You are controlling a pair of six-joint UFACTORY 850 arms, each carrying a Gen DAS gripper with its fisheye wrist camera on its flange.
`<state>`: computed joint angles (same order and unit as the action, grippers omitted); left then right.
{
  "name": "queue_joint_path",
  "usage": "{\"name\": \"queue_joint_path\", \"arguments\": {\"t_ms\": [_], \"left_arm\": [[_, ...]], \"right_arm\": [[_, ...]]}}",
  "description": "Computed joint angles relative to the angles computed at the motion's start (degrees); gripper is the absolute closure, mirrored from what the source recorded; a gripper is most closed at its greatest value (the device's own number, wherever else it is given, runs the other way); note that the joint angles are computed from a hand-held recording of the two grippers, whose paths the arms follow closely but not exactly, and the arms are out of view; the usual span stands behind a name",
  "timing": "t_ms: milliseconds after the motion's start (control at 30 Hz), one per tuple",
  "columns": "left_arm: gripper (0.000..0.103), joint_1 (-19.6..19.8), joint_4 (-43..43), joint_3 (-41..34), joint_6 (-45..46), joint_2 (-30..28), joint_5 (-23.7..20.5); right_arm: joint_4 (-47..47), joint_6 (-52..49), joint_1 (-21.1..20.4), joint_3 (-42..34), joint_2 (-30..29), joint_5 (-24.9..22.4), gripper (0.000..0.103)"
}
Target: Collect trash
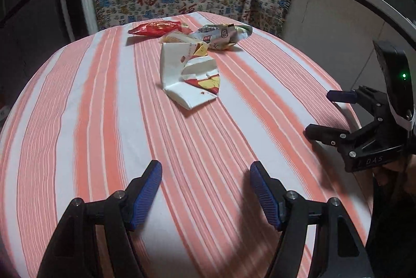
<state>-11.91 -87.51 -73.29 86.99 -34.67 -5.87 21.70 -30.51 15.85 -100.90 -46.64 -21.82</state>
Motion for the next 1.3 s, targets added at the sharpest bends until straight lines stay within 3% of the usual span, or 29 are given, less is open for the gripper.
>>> {"name": "queue_joint_path", "arguments": {"t_ms": [100,267,400,567,667,700,767,800,867,1100,1200,1233,1300], "left_arm": [[0.025,0.6,15.59,-3.52,-10.47,-2.32,-2.23],[0.024,2.27,33.84,-10.34,-22.2,-6.0,-7.4],[0.024,4.45,25.33,-15.76,-13.76,-7.93,-11.01],[0.024,6.35,35.61,-29.81,-24.75,-16.62,-20.85],[0.027,6.48,35.76,-33.66,-24.17,-19.55,-23.59],[0.032,6.39,35.13,-33.51,-23.05,-19.64,-23.34],[0.079,6.5,35.31,-34.37,-23.28,-20.36,-25.44],[0.079,6.68,34.52,-34.4,-23.16,-20.53,-26.71],[0.089,6.84,29.9,-31.08,-18.94,-18.72,-25.6],[0.089,7.25,20.22,-15.73,-20.07,-9.16,-9.5],[0.087,7.67,9.97,-10.11,-14.42,-5.98,-4.47],[0.085,7.71,8.25,-9.1,-13.12,-5.44,-3.62],[0.063,7.61,11.01,-7.72,-15.94,-4.79,-2.26]], "right_arm": [[-1.61,1.17,0.73,0.34,0.16,1.79,0.0],[-0.53,0.22,0.79,-0.09,-0.23,2.23,0.0],[0.56,-0.87,0.69,0.14,-0.15,2.35,0.0],[1.16,-1.6,0.59,0.17,-0.15,2.34,0.0],[1.31,-1.78,0.56,0.25,-0.11,2.38,0.0],[1.37,-1.84,0.57,0.29,-0.09,2.42,0.0],[1.44,-1.93,0.54,0.28,-0.1,2.38,0.0],[1.55,-2.03,0.53,0.28,-0.1,2.38,0.0],[1.67,-2.13,0.53,0.3,-0.11,2.37,0.0],[2.09,-2.61,0.47,0.27,-0.12,2.29,0.0],[2.21,-2.76,0.45,0.31,-0.1,2.31,0.0],[2.23,-2.78,0.46,0.32,-0.1,2.33,0.0],[2.39,-2.95,0.42,0.35,-0.1,2.34,0.0]]}}
